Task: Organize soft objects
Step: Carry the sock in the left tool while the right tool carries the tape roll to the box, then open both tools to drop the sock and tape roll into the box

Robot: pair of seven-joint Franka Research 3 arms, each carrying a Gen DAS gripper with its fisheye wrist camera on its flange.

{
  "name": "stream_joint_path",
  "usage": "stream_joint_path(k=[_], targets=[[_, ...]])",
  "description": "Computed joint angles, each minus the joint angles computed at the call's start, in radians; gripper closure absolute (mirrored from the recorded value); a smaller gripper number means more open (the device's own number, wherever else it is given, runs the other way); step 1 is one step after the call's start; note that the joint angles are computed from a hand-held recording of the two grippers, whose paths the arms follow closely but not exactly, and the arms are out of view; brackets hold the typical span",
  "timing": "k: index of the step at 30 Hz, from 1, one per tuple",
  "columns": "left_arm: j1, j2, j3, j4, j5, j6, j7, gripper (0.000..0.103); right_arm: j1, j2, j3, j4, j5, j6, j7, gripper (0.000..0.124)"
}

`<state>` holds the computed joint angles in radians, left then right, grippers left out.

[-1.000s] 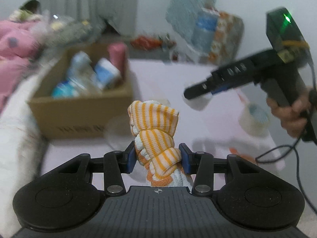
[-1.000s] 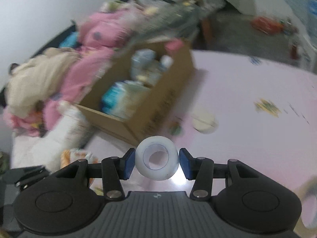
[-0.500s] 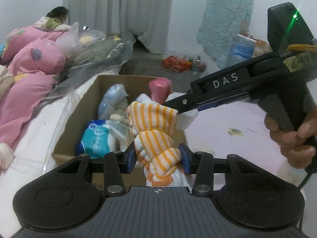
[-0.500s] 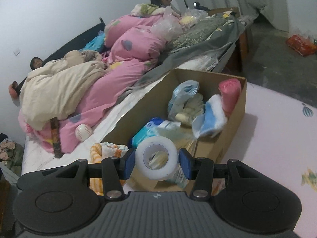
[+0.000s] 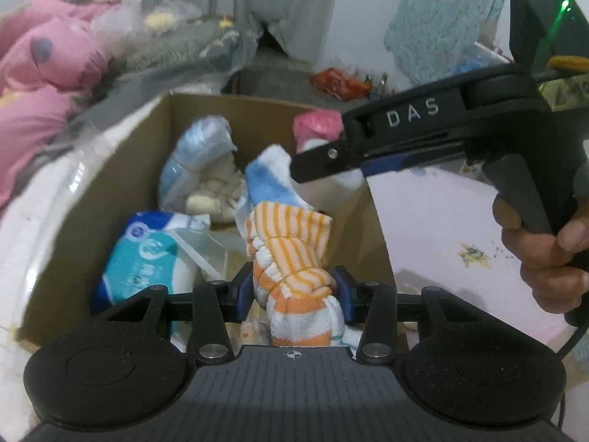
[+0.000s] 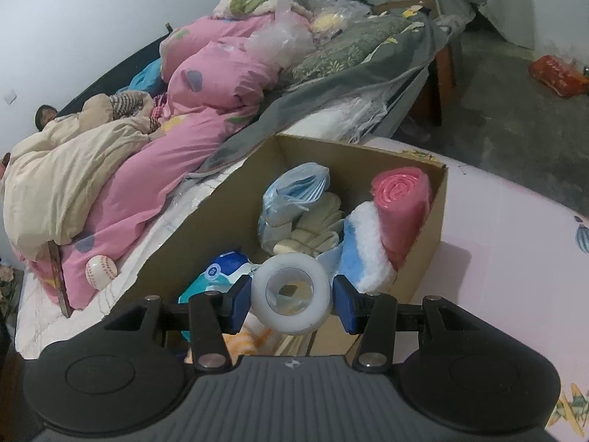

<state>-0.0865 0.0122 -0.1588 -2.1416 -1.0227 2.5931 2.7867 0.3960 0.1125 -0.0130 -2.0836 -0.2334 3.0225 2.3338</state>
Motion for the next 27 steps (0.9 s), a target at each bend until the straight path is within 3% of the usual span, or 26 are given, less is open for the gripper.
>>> stream_joint_path(k=[9, 14, 23, 27], targets=[[0.037, 0.111, -0.013, 0.122, 0.212, -0.195, -0.212, 0.058, -0.010, 0.071, 0.026, 0.092, 0.116, -0.110, -0.160, 0.066], [0.067, 0.115, -0.029, 0.130, 0.209, -0.218, -0.217, 0.047, 0.013, 0.106, 0.011, 0.148, 0.103, -0.174, -0.173, 0.066], [0.080, 0.092, -0.023, 0.122, 0.187, -0.236, -0.200, 0.045, 0.033, 0.145, 0.000, 0.240, 0.048, -0.316, -0.170, 0.066], [0.078, 0.072, -0.020, 0.099, 0.162, -0.215, -0.178, 0.045, 0.044, 0.151, -0.006, 0.272, 0.004, -0.376, -0.143, 0.058]])
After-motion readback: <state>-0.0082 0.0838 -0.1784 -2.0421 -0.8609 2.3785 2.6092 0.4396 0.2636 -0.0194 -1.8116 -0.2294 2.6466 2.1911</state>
